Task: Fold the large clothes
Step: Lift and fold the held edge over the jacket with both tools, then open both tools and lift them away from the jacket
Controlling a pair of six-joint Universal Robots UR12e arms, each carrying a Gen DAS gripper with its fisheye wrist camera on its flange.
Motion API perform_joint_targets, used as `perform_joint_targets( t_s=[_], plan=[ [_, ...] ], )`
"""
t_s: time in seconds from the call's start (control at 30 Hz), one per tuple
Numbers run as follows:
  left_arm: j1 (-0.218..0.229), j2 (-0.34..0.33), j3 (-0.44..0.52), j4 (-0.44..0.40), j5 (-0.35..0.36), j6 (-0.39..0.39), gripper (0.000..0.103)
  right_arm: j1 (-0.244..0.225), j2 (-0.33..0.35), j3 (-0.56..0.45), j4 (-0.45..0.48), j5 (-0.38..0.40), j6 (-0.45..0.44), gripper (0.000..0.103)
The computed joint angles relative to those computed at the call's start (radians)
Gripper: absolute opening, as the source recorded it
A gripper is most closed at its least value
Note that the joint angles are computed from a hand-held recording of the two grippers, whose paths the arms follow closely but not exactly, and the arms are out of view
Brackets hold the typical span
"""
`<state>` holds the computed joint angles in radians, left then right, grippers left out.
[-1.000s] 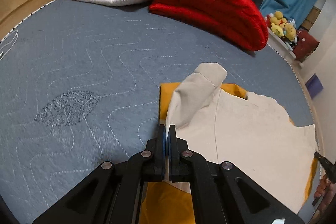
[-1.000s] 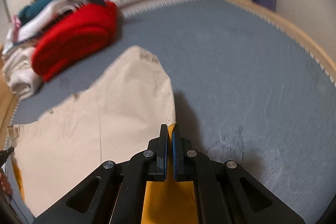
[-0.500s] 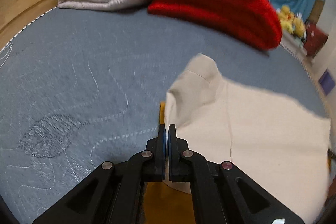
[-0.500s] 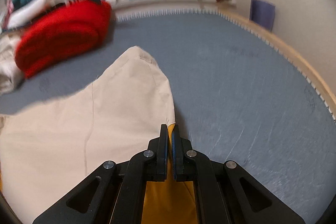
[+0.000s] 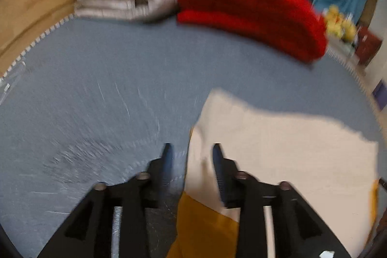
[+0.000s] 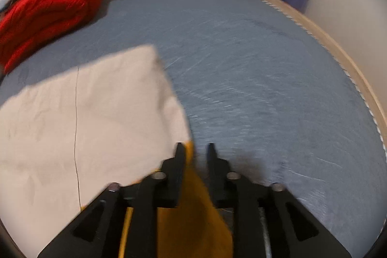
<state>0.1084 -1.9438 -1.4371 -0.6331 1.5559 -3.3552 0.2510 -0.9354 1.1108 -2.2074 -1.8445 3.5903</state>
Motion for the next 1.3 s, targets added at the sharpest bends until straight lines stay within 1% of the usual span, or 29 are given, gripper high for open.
perform_joint_targets(
  t_s=[0.03, 0.07, 0.1, 0.13, 0.17, 0.2, 0.23, 0.27, 0.3, 0.33, 0.37, 0.4, 0.43, 0.47, 0.5, 0.53, 0.57, 0.6, 0.63, 0.7, 0.73, 0.77, 0.83, 0.9, 1.03, 1.1, 1.17, 1.2, 1.3],
  plan=[
    [0.001, 0.025, -0.02, 0.037, -0.026, 0.01, 0.038, -0.001, -0.019, 0.019, -0.015, -0.016, 0.016, 0.042],
    [0.001, 0.043, -0.034, 0.051, -0.061, 0.032, 0.038, 0.001, -0.043, 0.048, -0.046, -0.05, 0.034, 0.043],
    [0.001, 0.057, -0.044, 0.044, -0.108, 0.064, 0.038, 0.001, -0.06, 0.07, -0.073, -0.064, 0.037, 0.043],
    [0.002, 0.07, -0.053, 0.011, -0.173, 0.104, 0.038, 0.002, -0.084, 0.102, -0.119, -0.061, 0.023, 0.043],
    [0.001, 0.077, -0.059, -0.023, -0.223, 0.133, 0.038, 0.002, -0.106, 0.131, -0.168, -0.036, -0.009, 0.043],
    [-0.003, 0.089, -0.072, -0.07, -0.286, 0.171, 0.038, 0.002, -0.117, 0.144, -0.2, -0.007, -0.036, 0.043],
    [-0.008, 0.095, -0.081, -0.1, -0.315, 0.198, 0.038, 0.0, -0.137, 0.171, -0.245, 0.054, -0.083, 0.043],
    [-0.022, 0.102, -0.091, -0.167, -0.354, 0.263, 0.038, -0.001, -0.153, 0.191, -0.261, 0.128, -0.135, 0.043],
    [-0.032, 0.105, -0.096, -0.215, -0.37, 0.318, 0.038, -0.002, -0.162, 0.202, -0.257, 0.183, -0.174, 0.043],
    [-0.046, 0.11, -0.105, -0.254, -0.375, 0.372, 0.038, -0.003, -0.172, 0.213, -0.236, 0.261, -0.232, 0.043],
    [-0.056, 0.112, -0.111, -0.277, -0.368, 0.415, 0.038, -0.001, -0.179, 0.219, -0.192, 0.328, -0.29, 0.043],
    [-0.071, 0.114, -0.121, -0.301, -0.33, 0.47, 0.041, 0.001, -0.178, 0.215, -0.147, 0.355, -0.332, 0.043],
    [-0.087, 0.113, -0.129, -0.315, -0.265, 0.509, 0.043, 0.012, -0.176, 0.21, -0.076, 0.355, -0.388, 0.043],
    [-0.096, 0.112, -0.134, -0.328, -0.203, 0.53, 0.042, 0.023, -0.174, 0.207, -0.025, 0.322, -0.421, 0.043],
    [-0.094, 0.112, -0.138, -0.341, -0.182, 0.536, 0.041, 0.037, -0.169, 0.203, 0.032, 0.268, -0.445, 0.043],
    [-0.091, 0.115, -0.142, -0.347, -0.183, 0.536, 0.039, 0.044, -0.168, 0.208, 0.069, 0.232, -0.447, 0.043],
    [-0.085, 0.121, -0.14, -0.358, -0.173, 0.539, 0.037, 0.043, -0.174, 0.222, 0.081, 0.227, -0.431, 0.043],
    [-0.085, 0.124, -0.135, -0.364, -0.142, 0.534, 0.035, 0.042, -0.179, 0.229, 0.084, 0.228, -0.417, 0.043],
    [-0.083, 0.128, -0.134, -0.362, -0.11, 0.518, 0.035, 0.041, -0.182, 0.229, 0.092, 0.221, -0.404, 0.043],
    [-0.069, 0.133, -0.131, -0.369, -0.095, 0.484, 0.035, 0.046, -0.19, 0.233, 0.087, 0.191, -0.402, 0.043],
    [-0.06, 0.135, -0.131, -0.383, -0.076, 0.462, 0.035, 0.047, -0.195, 0.239, 0.081, 0.175, -0.402, 0.043],
    [-0.049, 0.138, -0.134, -0.398, -0.075, 0.445, 0.035, 0.047, -0.198, 0.245, 0.082, 0.163, -0.398, 0.043],
    [-0.025, 0.143, -0.138, -0.426, -0.122, 0.416, 0.035, 0.045, -0.204, 0.258, 0.081, 0.152, -0.392, 0.043],
    [-0.016, 0.146, -0.14, -0.432, -0.132, 0.402, 0.035, 0.045, -0.206, 0.263, 0.082, 0.146, -0.39, 0.043],
    [-0.021, 0.15, -0.135, -0.457, -0.098, 0.401, 0.033, 0.039, -0.206, 0.263, 0.089, 0.146, -0.382, 0.043],
    [-0.023, 0.154, -0.136, -0.472, -0.078, 0.413, 0.032, 0.033, -0.214, 0.276, 0.09, 0.147, -0.381, 0.043],
    [-0.026, 0.159, -0.141, -0.489, -0.061, 0.42, 0.031, 0.028, -0.207, 0.27, 0.098, 0.145, -0.386, 0.043],
    [-0.035, 0.17, -0.164, -0.482, -0.052, 0.413, 0.031, 0.027, -0.208, 0.272, 0.103, 0.143, -0.386, 0.043],
    [-0.033, 0.189, -0.197, -0.491, -0.038, 0.4, 0.031, 0.022, -0.211, 0.274, 0.133, 0.129, -0.371, 0.043]
  ],
)
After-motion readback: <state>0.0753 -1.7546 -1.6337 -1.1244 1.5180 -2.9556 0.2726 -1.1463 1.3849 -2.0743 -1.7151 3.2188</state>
